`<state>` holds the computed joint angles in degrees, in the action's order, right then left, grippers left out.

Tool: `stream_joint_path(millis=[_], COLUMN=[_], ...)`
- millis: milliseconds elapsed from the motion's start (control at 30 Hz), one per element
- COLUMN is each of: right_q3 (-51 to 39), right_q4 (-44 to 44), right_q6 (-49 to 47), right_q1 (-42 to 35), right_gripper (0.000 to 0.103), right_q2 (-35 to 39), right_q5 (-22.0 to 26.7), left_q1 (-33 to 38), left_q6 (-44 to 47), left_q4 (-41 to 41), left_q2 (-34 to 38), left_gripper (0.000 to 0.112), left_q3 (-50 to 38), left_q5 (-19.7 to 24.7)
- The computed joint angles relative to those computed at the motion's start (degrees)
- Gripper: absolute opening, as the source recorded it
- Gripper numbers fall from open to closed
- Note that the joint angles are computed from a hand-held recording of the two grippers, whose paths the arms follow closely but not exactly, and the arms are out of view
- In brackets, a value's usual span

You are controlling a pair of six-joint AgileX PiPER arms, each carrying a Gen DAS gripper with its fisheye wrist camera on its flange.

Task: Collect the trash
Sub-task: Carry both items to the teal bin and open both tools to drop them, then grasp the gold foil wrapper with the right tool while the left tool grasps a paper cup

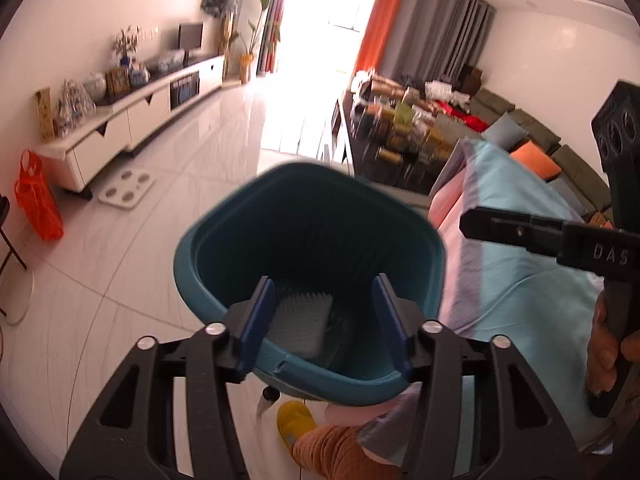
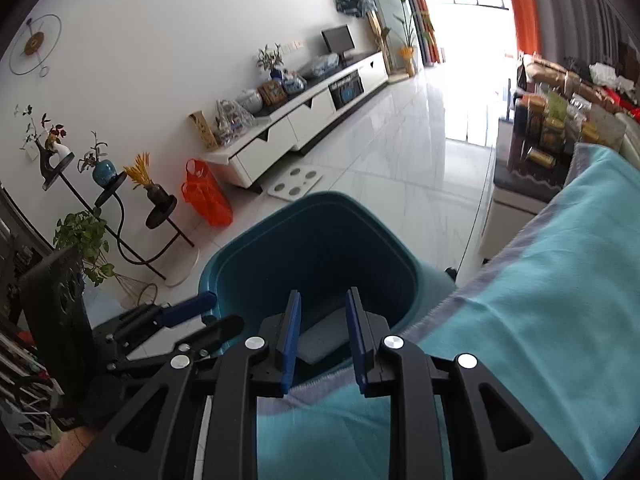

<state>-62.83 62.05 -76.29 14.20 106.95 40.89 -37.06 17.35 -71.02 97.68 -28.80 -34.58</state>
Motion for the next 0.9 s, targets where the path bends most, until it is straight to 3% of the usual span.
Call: stream_joint_path(millis=[67, 200, 367, 633, 900], right_q3=[2.15, 7.95, 11.92, 11.38, 9.54], right_q4=[2.57, 7.32, 9.28, 6.32, 6.65], right_q6=[-4.20, -13.35, -20.53, -24.16, -27.81], right_q1=[-2.18, -8.99, -22.52, -45.39, -63.58], right_gripper=[0.034, 0.038, 0.041, 0.042, 0.042], right_q2=[-1.99, -8.78, -14.47, -15.27, -13.97], right_q5=[1.32, 4.62, 11.87, 20.87, 20.69], left_q1=[-3.97, -10.27, -15.19, -19.37, -22.71], left_q6=[3.37, 8.46, 13.58, 18.55, 21.42], left_q4=[-4.46, -7.90, -6.55, -1.25, 2.13], left_q2=[-1.45, -3.61, -1.92, 8.04, 20.30], left_gripper=[0.062, 0.068, 0.074, 0.074, 0.074], left_q3=[-0.67, -2.96, -10.07, -26.97, -45.02], left_q5=[-3.48, -7.77, -7.38, 2.35, 15.06])
